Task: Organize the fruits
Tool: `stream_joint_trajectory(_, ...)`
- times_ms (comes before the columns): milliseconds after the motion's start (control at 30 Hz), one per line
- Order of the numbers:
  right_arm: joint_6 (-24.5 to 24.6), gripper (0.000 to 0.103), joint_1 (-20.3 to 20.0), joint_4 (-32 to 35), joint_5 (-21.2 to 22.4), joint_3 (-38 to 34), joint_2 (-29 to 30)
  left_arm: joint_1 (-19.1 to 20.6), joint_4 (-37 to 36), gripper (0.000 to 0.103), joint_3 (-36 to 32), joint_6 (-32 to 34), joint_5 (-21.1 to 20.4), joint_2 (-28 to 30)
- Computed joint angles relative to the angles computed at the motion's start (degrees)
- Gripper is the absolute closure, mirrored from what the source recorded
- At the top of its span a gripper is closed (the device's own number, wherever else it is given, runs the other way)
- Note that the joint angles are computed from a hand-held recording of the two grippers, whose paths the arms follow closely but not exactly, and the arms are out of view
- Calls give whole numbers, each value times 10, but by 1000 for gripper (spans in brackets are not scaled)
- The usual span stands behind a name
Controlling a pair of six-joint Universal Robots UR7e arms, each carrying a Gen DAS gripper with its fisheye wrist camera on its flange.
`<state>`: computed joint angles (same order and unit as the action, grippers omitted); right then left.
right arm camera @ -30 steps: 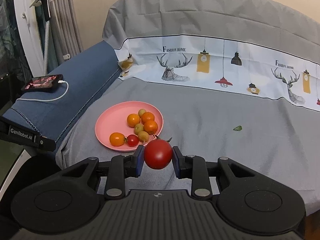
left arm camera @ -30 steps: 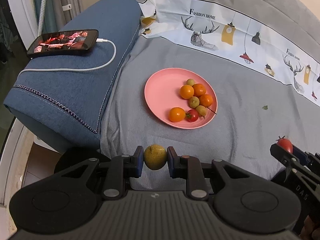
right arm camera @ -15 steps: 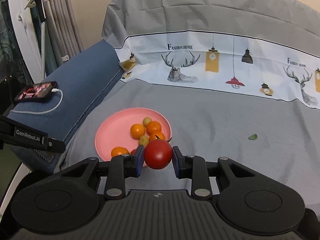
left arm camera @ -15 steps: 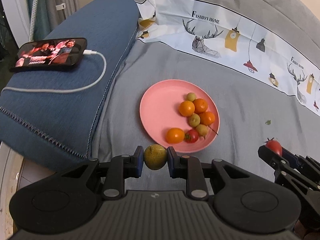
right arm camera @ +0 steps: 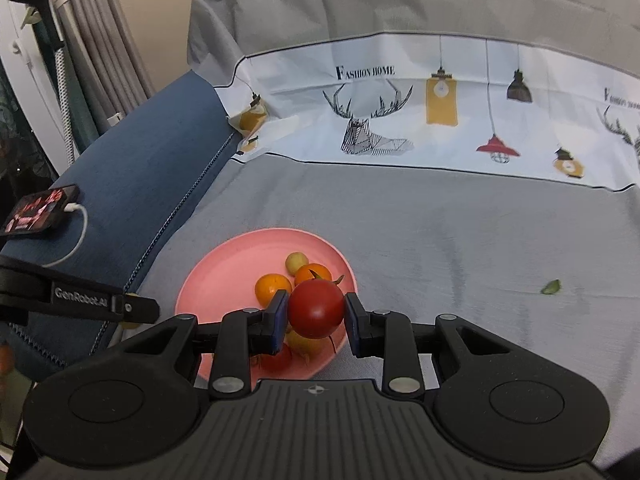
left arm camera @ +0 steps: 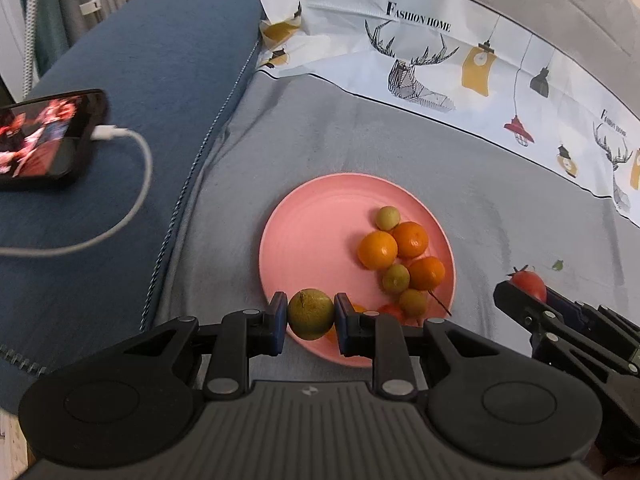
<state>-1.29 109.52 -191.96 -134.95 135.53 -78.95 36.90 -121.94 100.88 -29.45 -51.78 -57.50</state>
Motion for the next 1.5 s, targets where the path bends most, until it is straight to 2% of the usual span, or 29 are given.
stream_joint_trajectory(267,-25,72,-49,-15,57,-26,25,23,-11,76,-36,22,6,44)
stream_joint_trajectory(367,-18,72,-66,-15,76,-36,32,27,-24,74,-41,31,5,55)
stream_joint_trajectory(400,-8,71,-72,-10,88,-38,30,26,-39,70,-38,42,5,56)
stream_joint_trajectory(433,7,69,-83,-5,117,-37,22,25,-51,41,-34,56,3,56)
stream_joint_trajectory(467,20,67,-92,-2,140,-37,16,21,-53,21,-30,56,15,55)
stream_joint_trajectory(500,38,57,-97,-1,153,-37,13,14,-52,10,-24,39,50,56)
stream_joint_trajectory(533,52,42,-102,0,160,-38,10,11,-74,1,-10,47,65,51)
stream_joint_trajectory(600,70,37,-113,5,180,-34,-2,11,-91,0,5,59,59,38)
stream_joint_trajectory(667,77,36,-115,15,182,-27,-13,13,-58,0,4,37,53,31)
stream_joint_trajectory(833,97,30,-101,49,157,3,-49,8,-6,0,18,-3,36,5)
stream_joint_trajectory(933,104,23,-76,62,125,26,-71,-4,5,0,40,-17,28,-20)
stream_joint_trajectory(1167,81,13,22,50,10,59,-70,-51,25,0,96,-44,42,-79)
stream_joint_trajectory(1300,79,9,78,55,-54,63,-58,-79,51,0,132,-81,46,-123)
stream_joint_trajectory(1500,30,4,158,8,-141,69,-13,-108,87,0,164,-132,54,-169)
